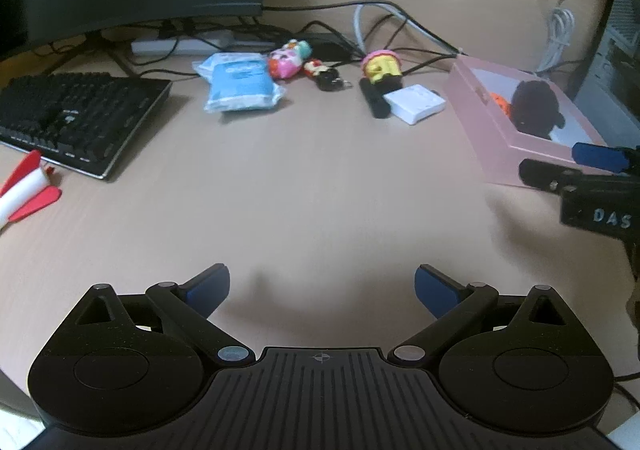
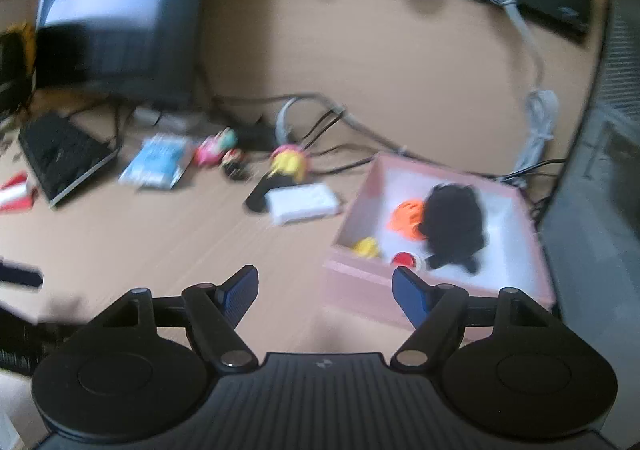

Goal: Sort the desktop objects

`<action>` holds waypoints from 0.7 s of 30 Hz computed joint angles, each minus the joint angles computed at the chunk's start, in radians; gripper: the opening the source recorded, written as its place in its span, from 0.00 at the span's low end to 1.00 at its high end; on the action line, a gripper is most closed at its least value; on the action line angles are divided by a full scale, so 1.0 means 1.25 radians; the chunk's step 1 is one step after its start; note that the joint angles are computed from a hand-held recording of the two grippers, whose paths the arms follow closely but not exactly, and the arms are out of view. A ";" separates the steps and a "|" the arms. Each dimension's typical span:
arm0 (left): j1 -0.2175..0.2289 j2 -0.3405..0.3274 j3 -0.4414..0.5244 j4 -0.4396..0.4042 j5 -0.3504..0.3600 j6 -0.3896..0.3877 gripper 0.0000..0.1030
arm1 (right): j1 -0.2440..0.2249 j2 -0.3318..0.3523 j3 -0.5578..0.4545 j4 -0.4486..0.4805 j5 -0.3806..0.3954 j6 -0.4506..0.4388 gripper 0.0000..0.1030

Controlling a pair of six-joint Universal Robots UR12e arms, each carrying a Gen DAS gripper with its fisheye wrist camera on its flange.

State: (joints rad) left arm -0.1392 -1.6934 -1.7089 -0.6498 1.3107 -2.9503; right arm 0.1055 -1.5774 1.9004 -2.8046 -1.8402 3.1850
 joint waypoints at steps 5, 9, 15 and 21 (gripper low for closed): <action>0.025 -0.013 0.011 0.002 0.002 -0.015 0.99 | 0.012 0.043 -0.048 0.019 -0.007 0.014 0.77; 0.043 -0.024 0.014 0.035 0.014 -0.037 0.99 | 0.027 0.115 -0.124 0.032 -0.042 0.014 0.78; 0.071 -0.033 0.019 0.053 0.009 -0.040 0.99 | 0.014 0.233 -0.271 0.044 -0.082 0.079 0.75; 0.091 -0.044 0.026 0.038 -0.004 -0.038 0.98 | -0.023 0.317 -0.390 0.177 -0.031 0.192 0.74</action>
